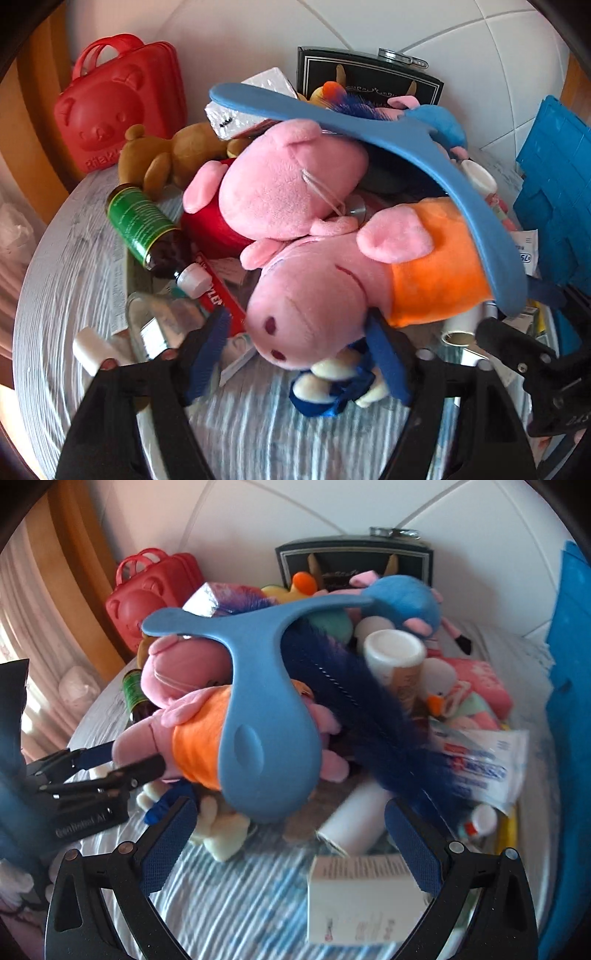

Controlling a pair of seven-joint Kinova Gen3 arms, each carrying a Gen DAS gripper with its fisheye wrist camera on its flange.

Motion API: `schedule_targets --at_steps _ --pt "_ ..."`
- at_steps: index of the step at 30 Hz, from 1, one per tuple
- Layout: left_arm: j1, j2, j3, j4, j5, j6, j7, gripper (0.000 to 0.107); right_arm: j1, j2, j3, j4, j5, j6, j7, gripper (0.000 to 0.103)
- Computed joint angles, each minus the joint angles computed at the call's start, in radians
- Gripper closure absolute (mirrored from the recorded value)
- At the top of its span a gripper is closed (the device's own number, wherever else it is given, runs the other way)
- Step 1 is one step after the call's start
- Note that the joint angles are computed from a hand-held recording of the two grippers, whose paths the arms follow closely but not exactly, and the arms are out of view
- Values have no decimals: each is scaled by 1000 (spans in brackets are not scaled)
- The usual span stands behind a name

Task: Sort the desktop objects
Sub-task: 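Grasp a pink pig plush with the left tool while the right tool grasps another pig plush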

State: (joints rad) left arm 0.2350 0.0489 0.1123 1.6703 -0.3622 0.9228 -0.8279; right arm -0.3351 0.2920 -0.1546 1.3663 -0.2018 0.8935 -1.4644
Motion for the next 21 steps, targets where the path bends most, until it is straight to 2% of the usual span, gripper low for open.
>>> schedule_targets --at_steps 2,3,7,10,11,13,14,17,21 --pt "-2 11 -3 11 -17 -27 -5 8 -9 45 -1 -34 8 -3 5 0" --pt "-7 17 -7 14 -12 -38 -21 6 -9 62 -4 -49 4 3 9 0" --pt "-51 9 -33 42 64 -117 -86 5 7 106 -14 -78 -48 -26 39 0" --pt "-41 13 -83 45 128 -147 -144 5 35 132 -38 -99 -87 -31 69 0" --pt "-67 13 -74 47 168 -156 -182 7 32 140 -28 -108 -106 -25 84 0" --pt "-133 -5 -25 72 250 -205 -263 28 56 172 -54 -159 -114 36 72 0" --pt "-140 -15 -13 80 275 -218 -292 47 51 181 -56 -175 -101 58 53 13" --pt "-111 -30 -33 87 272 -212 -294 49 10 150 -20 -137 -88 26 46 26" --pt "-72 -68 17 100 137 -175 -168 51 -13 84 -14 -58 -42 -14 27 36"
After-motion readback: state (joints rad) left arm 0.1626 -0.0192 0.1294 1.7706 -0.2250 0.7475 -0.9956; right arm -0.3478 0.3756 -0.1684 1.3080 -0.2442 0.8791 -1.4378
